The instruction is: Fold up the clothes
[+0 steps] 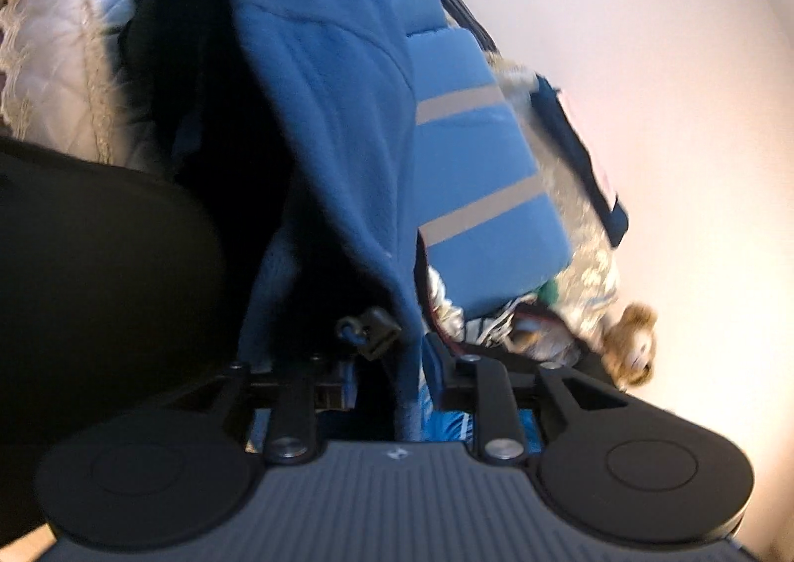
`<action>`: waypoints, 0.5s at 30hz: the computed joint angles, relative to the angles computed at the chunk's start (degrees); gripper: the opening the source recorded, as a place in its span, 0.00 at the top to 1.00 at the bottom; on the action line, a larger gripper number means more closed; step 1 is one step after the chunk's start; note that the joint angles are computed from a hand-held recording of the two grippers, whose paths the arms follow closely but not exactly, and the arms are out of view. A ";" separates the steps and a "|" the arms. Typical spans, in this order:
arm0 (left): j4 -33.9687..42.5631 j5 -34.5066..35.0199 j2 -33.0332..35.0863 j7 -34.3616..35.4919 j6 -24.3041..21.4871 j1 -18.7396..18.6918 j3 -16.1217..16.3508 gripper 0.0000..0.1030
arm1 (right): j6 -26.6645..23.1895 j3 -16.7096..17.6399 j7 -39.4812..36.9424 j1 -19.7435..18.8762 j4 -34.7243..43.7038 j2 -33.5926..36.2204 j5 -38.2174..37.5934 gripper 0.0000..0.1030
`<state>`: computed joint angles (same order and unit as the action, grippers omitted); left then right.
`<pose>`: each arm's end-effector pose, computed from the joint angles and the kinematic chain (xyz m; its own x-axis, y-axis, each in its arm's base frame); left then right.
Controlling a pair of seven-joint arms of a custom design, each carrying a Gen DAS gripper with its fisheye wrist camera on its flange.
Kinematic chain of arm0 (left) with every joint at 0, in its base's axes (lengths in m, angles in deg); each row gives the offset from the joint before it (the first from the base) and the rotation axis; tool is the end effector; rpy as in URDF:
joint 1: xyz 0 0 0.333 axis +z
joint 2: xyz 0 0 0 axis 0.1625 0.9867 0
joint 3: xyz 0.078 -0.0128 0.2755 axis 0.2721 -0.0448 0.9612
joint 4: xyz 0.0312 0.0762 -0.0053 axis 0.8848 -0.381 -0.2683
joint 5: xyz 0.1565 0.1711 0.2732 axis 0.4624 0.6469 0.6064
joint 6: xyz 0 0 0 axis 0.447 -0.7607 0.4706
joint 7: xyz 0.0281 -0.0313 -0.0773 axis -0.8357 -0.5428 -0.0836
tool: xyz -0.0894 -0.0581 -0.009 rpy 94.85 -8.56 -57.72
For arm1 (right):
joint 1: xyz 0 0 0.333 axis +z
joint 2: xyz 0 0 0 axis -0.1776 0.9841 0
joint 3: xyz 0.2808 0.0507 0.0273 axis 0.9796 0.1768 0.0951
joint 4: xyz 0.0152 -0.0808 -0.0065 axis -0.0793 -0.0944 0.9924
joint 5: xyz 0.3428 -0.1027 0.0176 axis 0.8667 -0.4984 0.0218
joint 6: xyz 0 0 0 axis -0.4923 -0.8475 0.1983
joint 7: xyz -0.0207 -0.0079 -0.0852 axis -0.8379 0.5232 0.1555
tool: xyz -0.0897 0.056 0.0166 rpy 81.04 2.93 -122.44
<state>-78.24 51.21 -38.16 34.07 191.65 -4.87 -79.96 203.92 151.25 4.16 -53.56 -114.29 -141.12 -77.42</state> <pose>0.4430 -0.1426 0.6291 -0.4268 -0.8942 -0.1349 -0.5356 0.3702 -0.7590 0.3610 0.2200 0.4642 0.1674 -0.4120 0.8957 -0.1953 -0.9044 -0.3795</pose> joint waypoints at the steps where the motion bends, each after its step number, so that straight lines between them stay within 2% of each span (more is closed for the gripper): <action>1: -0.01 -0.14 0.02 -0.06 0.02 -0.04 0.03 0.92 | 0.44 0.07 -0.39 -0.07 -0.11 -0.34 -0.28 0.57; 9: 0.11 -0.56 -0.07 0.45 -0.22 -0.16 0.18 0.92 | 2.49 -0.48 -5.76 1.01 -0.53 0.74 -0.95 0.58; 12: -0.09 -0.66 -0.16 0.32 -0.05 -0.11 0.15 0.92 | 1.40 -0.41 -6.81 0.91 0.24 0.94 -0.49 0.58; 15: -0.31 -1.12 -0.29 0.56 0.05 -0.36 0.37 0.92 | -1.82 -1.99 -5.90 3.19 1.14 1.89 0.47 0.58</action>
<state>-78.55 50.10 -38.45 34.62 191.70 -5.24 -79.58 202.10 149.26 -1.74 -50.37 -113.15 -139.22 -76.94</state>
